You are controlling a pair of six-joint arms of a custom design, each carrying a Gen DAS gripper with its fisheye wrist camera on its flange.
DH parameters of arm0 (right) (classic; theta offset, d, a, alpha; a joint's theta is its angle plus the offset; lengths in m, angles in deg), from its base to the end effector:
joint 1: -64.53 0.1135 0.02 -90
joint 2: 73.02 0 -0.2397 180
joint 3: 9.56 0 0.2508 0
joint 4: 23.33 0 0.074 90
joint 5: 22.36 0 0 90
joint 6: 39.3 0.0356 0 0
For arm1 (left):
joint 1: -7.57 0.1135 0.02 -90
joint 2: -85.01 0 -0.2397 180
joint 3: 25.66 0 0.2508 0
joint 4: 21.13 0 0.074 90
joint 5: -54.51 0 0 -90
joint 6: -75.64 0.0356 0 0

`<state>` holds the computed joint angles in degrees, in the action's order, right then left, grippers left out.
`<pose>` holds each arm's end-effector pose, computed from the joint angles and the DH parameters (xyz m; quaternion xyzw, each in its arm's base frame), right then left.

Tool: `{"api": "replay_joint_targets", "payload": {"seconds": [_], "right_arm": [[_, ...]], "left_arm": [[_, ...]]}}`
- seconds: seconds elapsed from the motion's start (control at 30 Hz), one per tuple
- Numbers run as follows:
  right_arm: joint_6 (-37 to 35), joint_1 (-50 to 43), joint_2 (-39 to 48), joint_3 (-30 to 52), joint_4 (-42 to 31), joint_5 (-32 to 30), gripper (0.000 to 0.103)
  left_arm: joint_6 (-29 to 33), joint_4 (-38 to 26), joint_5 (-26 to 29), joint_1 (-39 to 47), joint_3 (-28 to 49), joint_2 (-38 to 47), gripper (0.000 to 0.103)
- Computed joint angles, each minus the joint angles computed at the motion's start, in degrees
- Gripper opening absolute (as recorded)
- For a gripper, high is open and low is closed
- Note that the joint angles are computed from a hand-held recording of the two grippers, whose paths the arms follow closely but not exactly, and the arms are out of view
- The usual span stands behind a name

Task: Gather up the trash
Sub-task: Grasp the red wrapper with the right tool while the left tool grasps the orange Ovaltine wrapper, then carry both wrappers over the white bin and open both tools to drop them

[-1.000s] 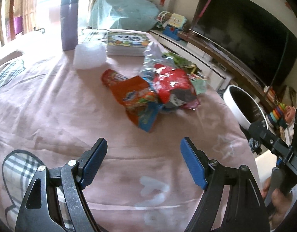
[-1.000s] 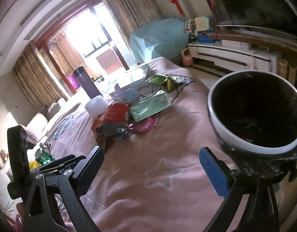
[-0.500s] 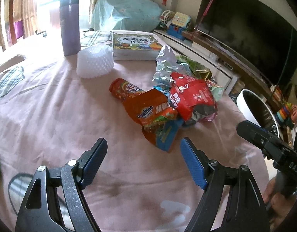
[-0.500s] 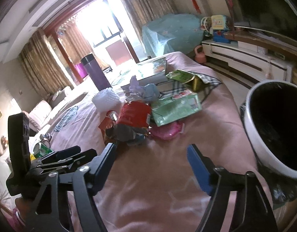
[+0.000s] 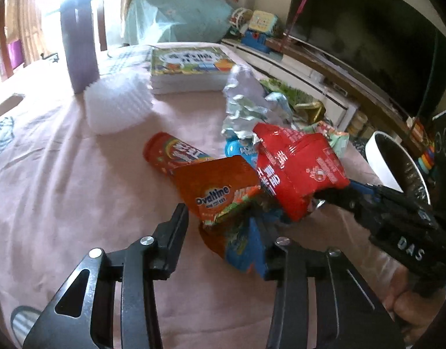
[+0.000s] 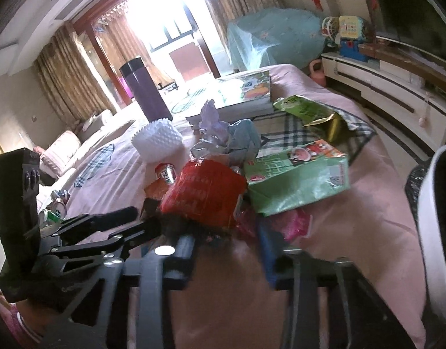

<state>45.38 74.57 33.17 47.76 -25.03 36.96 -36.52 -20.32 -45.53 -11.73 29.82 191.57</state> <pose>0.3102 0.0734 0.0740 -0.2098 0.8878 0.2622 0.3148 0.2999 -0.0984 0.0643 -0.0531 0.9359 -0.0428 0.3457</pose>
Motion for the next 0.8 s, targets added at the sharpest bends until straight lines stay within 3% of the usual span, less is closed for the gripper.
{"api": "replay_joint_targets", "payload": {"seconds": [0.03, 0.13, 0.5, 0.8], "right_arm": [[0.09, 0.3, 0.25, 0.3, -0.05, 0.35, 0.008], [0.23, -0.54, -0.4, -0.82, 0.84, -0.06, 0.003], [-1.6, -7.98, -10.03, -7.3, -1.62, -5.19, 0.001], [-6.54, -19.67, -16.1, -10.3, -7.54, -9.12, 0.001]], "left_arm": [[0.21, 0.66, -0.17, -0.14, -0.09, 0.29, 0.034], [0.63, 2.2, 0.61, -0.19, -1.34, -0.56, 0.025], [-2.91, 2.08, 0.71, -4.41, -8.41, -10.4, 0.023], [-5.25, -1.21, -1.14, -12.27, -5.0, -11.06, 0.023]]}}
